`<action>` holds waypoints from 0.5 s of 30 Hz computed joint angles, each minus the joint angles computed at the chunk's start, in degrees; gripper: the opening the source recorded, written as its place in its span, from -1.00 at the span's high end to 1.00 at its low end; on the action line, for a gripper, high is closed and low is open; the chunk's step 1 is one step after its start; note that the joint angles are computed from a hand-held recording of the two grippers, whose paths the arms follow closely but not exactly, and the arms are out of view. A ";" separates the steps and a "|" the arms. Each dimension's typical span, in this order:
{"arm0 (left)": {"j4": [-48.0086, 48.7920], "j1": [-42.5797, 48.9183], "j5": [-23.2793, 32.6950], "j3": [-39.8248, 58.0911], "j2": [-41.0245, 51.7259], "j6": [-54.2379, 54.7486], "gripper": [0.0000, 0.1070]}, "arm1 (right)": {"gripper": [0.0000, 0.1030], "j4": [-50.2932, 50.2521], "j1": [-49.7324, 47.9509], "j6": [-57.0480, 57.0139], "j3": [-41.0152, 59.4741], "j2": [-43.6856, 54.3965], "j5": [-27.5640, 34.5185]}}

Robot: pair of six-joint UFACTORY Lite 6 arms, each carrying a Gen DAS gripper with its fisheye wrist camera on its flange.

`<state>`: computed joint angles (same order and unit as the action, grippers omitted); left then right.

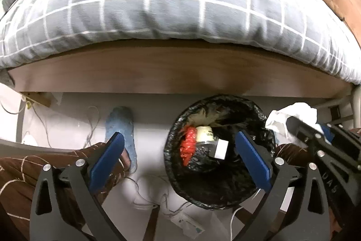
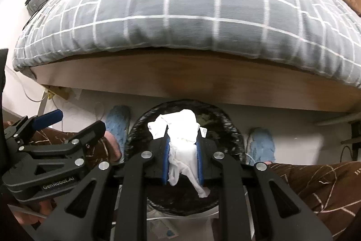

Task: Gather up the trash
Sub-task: 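Open the right gripper to drop the white tissue into the bin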

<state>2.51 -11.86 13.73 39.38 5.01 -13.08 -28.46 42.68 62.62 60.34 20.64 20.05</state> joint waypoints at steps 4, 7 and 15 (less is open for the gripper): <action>-1.02 2.36 0.31 -0.78 -1.45 2.30 -0.82 | 0.64 0.37 1.37 -0.19 2.96 2.16 1.31; -1.86 3.58 0.32 -1.09 -1.71 3.72 -0.82 | 0.61 0.80 2.01 -0.23 4.29 3.46 1.69; 0.20 2.77 -0.18 -0.94 -1.29 1.16 -0.82 | 0.23 -1.61 3.09 2.80 4.70 4.89 2.35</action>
<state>2.71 -9.09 13.56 38.43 3.73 -11.92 -30.07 45.78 65.43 65.04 25.52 22.40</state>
